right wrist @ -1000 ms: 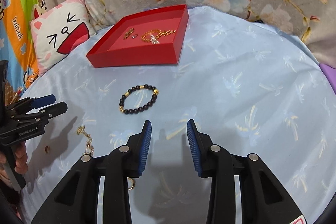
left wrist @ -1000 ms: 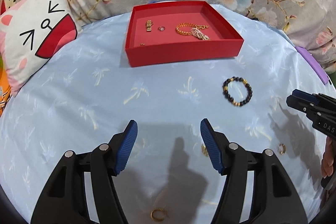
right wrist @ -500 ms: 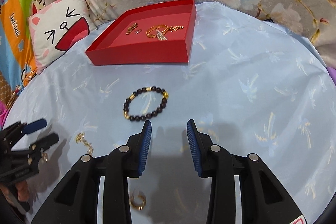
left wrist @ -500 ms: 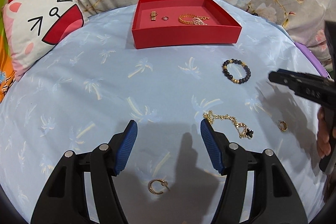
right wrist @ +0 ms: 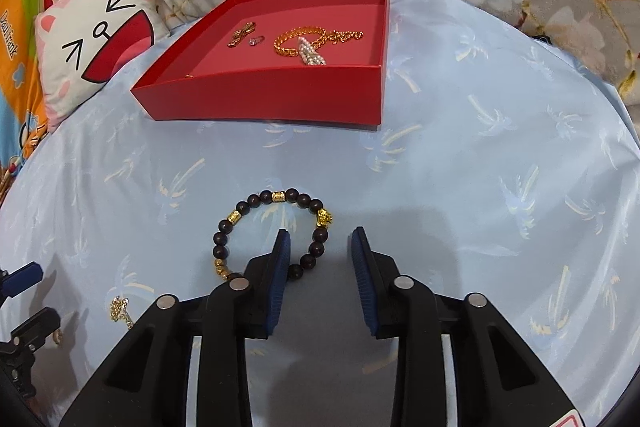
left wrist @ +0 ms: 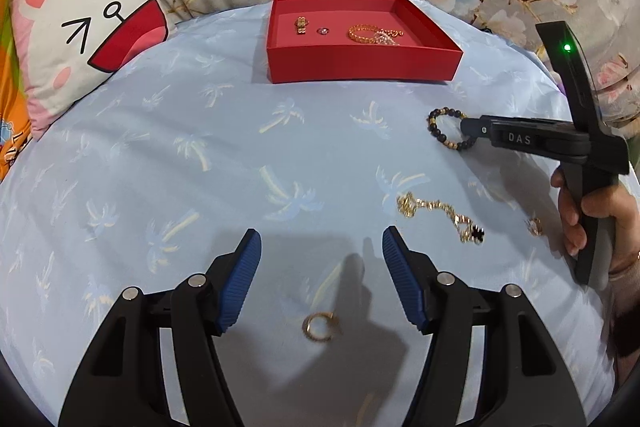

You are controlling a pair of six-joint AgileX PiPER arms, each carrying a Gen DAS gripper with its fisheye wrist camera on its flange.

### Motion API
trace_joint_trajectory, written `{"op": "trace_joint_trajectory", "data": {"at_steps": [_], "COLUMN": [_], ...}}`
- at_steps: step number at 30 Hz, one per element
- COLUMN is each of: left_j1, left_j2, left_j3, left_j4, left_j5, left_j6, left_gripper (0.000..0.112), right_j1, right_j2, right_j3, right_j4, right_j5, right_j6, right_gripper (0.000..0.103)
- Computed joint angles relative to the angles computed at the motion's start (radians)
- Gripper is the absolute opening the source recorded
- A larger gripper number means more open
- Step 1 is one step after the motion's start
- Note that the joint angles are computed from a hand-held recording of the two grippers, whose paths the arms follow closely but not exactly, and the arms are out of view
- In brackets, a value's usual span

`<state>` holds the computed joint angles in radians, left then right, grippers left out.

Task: Organize jewelry
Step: 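Grasp the black-bead bracelet with the right tool while the left tool grasps the gold hoop earring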

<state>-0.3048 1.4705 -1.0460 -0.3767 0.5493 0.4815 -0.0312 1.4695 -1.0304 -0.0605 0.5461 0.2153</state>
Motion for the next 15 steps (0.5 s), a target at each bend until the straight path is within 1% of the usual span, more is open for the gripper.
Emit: {"op": "trace_joint_trajectory", "data": {"at_steps": [1, 2, 3, 6, 8, 13, 15], "left_j1": [0.009, 0.017, 0.025, 0.043, 0.056, 0.049, 0.04], "left_j2": [-0.013, -0.028, -0.044, -0.083, -0.1, -0.103, -0.092], "left_j3": [0.014, 0.029, 0.046, 0.093, 0.116, 0.14, 0.14], "left_j4": [-0.008, -0.014, -0.011, -0.008, -0.023, -0.022, -0.022], "left_j5": [0.005, 0.009, 0.013, 0.021, 0.032, 0.022, 0.017], "left_j6": [0.015, 0.027, 0.031, 0.046, 0.07, 0.081, 0.081], "left_gripper": [0.061, 0.061, 0.061, 0.061, 0.061, 0.061, 0.057], "right_j1": [-0.002, -0.004, -0.003, -0.005, -0.01, -0.016, -0.019], "right_j2": [-0.001, 0.0, 0.0, -0.001, -0.006, -0.032, -0.044], "right_j3": [0.001, 0.003, 0.003, 0.005, 0.01, 0.034, 0.045], "right_j4": [0.011, 0.021, 0.018, 0.029, 0.048, 0.077, 0.089], "right_j5": [-0.001, -0.003, -0.004, -0.003, -0.004, -0.002, -0.001], "right_j6": [-0.012, -0.025, -0.024, -0.033, -0.042, -0.063, -0.072], "right_gripper": [0.017, 0.013, 0.013, 0.007, 0.007, 0.007, 0.007]}}
